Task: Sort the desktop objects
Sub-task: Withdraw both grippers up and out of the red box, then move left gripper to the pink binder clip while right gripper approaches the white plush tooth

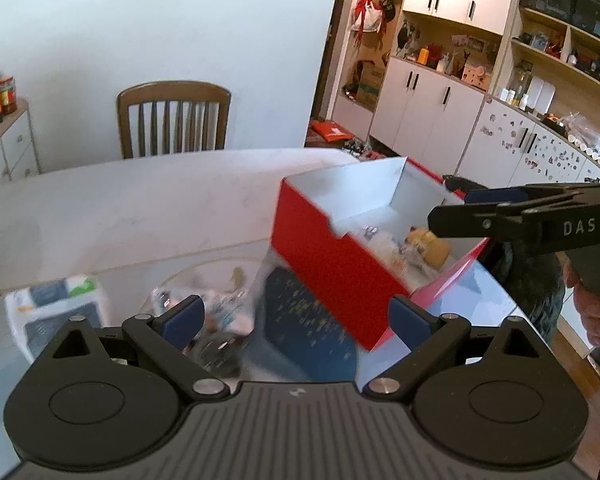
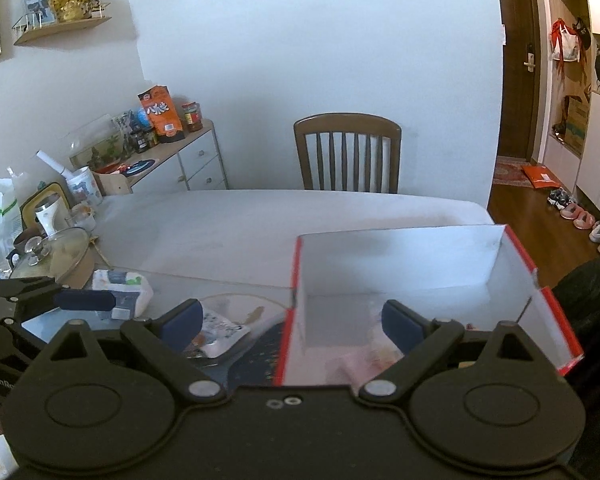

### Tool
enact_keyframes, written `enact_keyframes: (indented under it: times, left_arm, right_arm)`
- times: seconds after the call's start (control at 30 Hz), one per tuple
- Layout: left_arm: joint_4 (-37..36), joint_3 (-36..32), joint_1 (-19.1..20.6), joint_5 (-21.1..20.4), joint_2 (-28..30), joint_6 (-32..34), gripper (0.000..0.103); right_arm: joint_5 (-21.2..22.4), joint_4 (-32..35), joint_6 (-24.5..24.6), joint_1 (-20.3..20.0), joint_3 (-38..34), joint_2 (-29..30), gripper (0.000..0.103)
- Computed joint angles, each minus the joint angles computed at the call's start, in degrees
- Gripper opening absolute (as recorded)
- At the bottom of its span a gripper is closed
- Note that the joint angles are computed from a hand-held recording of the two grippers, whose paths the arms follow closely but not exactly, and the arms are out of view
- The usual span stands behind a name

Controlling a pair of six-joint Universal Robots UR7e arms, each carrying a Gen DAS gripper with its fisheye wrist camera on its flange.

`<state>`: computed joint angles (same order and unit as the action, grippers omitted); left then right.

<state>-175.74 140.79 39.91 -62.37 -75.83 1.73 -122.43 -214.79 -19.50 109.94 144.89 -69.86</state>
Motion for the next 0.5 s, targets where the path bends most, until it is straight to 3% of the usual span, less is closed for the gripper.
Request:
enact_keyframes:
  times: [0.3, 0.5]
  left_arm:
    - [1.6, 4.5, 3.0, 2.9, -7.8, 6.7, 0.099]
    - [3.9, 6.1, 6.7, 2.2, -10.9, 10.7, 0.099]
  right_arm:
    - [-4.1, -2.3, 4.5, 5.5, -2.2, 8.6, 0.096]
    - [-6.0, -2.7, 7.3, 7.5, -3.8, 13.8, 0.096]
